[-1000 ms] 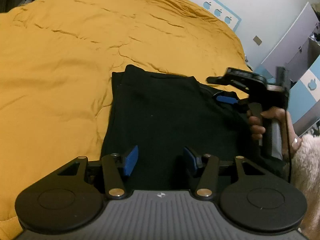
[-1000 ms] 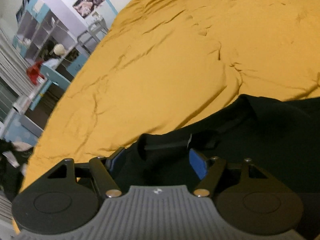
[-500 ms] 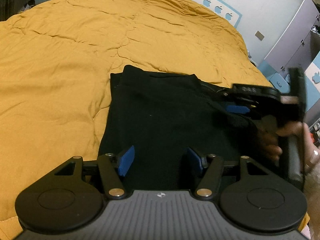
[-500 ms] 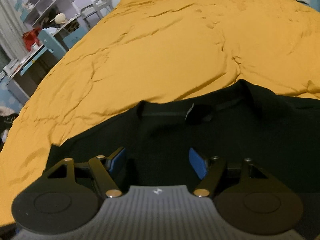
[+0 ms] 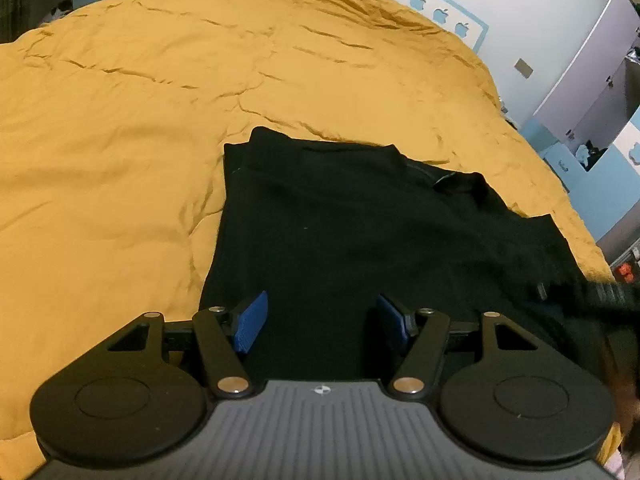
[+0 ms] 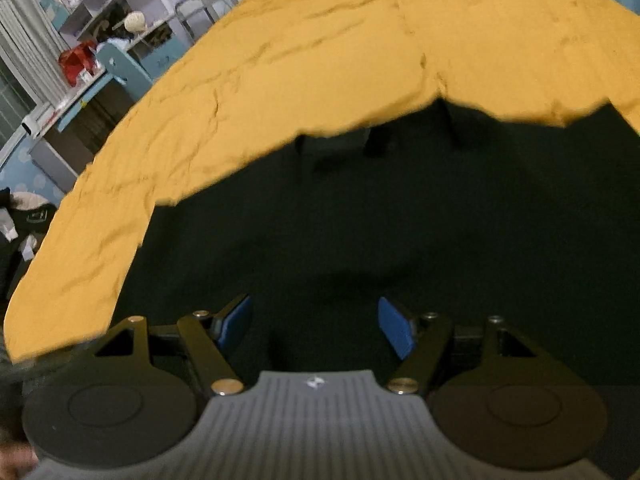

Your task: Fold small clothes

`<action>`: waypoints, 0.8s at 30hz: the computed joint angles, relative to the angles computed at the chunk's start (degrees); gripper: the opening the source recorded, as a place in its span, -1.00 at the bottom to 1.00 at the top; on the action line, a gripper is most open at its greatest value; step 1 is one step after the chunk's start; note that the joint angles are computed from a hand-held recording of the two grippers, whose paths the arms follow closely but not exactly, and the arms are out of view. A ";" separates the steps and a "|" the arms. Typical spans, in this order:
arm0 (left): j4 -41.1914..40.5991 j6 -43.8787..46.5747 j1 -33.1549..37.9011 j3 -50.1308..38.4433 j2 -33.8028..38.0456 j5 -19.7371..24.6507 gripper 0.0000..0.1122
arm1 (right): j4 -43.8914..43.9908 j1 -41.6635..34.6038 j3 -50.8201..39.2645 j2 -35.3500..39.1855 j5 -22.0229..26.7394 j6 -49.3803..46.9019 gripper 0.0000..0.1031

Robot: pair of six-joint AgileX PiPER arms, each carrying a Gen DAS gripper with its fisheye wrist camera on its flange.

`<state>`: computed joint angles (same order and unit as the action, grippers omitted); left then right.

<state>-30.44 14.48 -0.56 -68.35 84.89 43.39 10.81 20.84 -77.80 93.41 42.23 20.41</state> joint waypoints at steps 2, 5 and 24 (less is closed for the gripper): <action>1.49 -1.24 -0.06 -0.91 -0.13 1.11 0.31 | -0.46 1.32 5.37 -4.60 -0.80 1.78 0.28; 2.89 -2.15 0.17 -0.34 -1.85 1.97 0.31 | -5.13 5.31 12.43 -12.40 -1.46 5.16 0.28; -2.93 5.63 8.96 2.65 -9.07 9.35 0.30 | -39.29 33.45 28.42 -26.72 0.98 40.61 0.59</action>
<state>-33.37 20.10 8.40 -65.70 75.82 52.73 -28.48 54.29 -49.37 66.69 43.21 61.02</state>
